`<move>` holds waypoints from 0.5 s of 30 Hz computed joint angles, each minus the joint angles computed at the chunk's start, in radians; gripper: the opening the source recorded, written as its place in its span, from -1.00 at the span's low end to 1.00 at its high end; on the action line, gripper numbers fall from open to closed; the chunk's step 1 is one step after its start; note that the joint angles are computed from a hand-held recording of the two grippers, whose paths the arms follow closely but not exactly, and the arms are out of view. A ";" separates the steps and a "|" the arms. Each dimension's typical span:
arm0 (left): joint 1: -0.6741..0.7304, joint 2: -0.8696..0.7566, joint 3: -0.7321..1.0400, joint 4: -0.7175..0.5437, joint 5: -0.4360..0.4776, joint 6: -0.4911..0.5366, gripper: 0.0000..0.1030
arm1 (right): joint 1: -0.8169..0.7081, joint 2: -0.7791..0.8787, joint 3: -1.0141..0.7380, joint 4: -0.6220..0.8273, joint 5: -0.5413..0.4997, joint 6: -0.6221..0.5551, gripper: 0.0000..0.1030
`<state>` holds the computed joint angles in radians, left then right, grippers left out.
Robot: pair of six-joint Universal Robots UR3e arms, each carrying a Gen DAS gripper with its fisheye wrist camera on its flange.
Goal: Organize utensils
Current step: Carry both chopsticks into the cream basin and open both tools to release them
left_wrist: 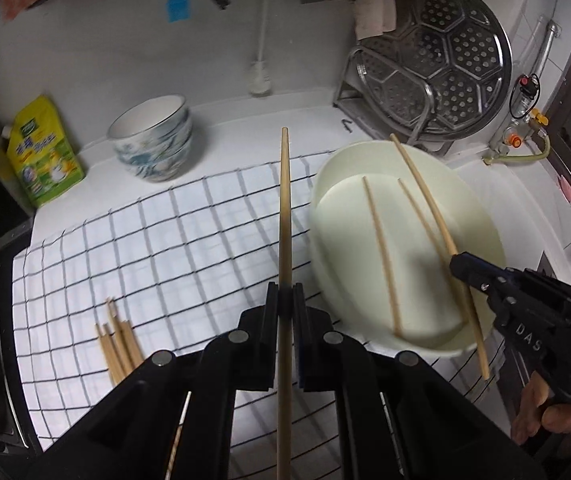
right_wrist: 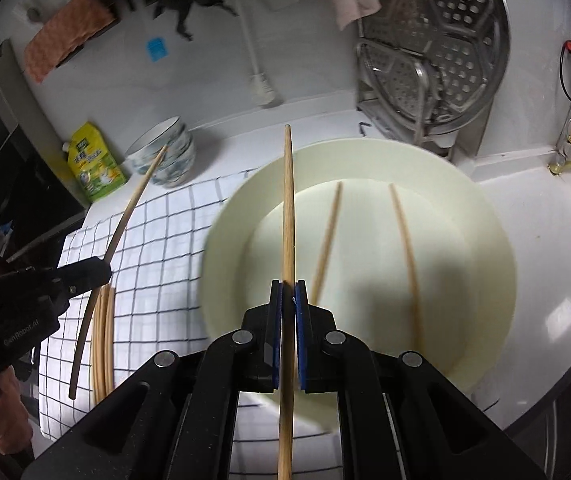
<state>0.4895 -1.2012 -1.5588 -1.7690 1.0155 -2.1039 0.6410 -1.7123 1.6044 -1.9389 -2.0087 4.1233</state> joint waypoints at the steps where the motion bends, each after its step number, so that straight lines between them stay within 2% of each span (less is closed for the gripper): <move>1: -0.046 -0.005 -0.002 0.035 0.005 -0.047 -0.86 | -0.024 -0.033 0.038 -0.021 0.013 -0.018 -0.88; 8: -0.366 -0.107 -0.014 0.308 0.094 -0.338 -0.86 | -0.224 -0.237 0.263 -0.109 0.138 -0.186 -0.88; 15: -0.574 -0.226 -0.046 0.485 0.200 -0.490 -0.86 | -0.407 -0.360 0.414 -0.147 0.263 -0.302 -0.88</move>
<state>-0.0848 -1.4271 -1.6046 -1.2845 1.2156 -2.5943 0.2339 -2.0727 2.0184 -2.0863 -1.7458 3.8217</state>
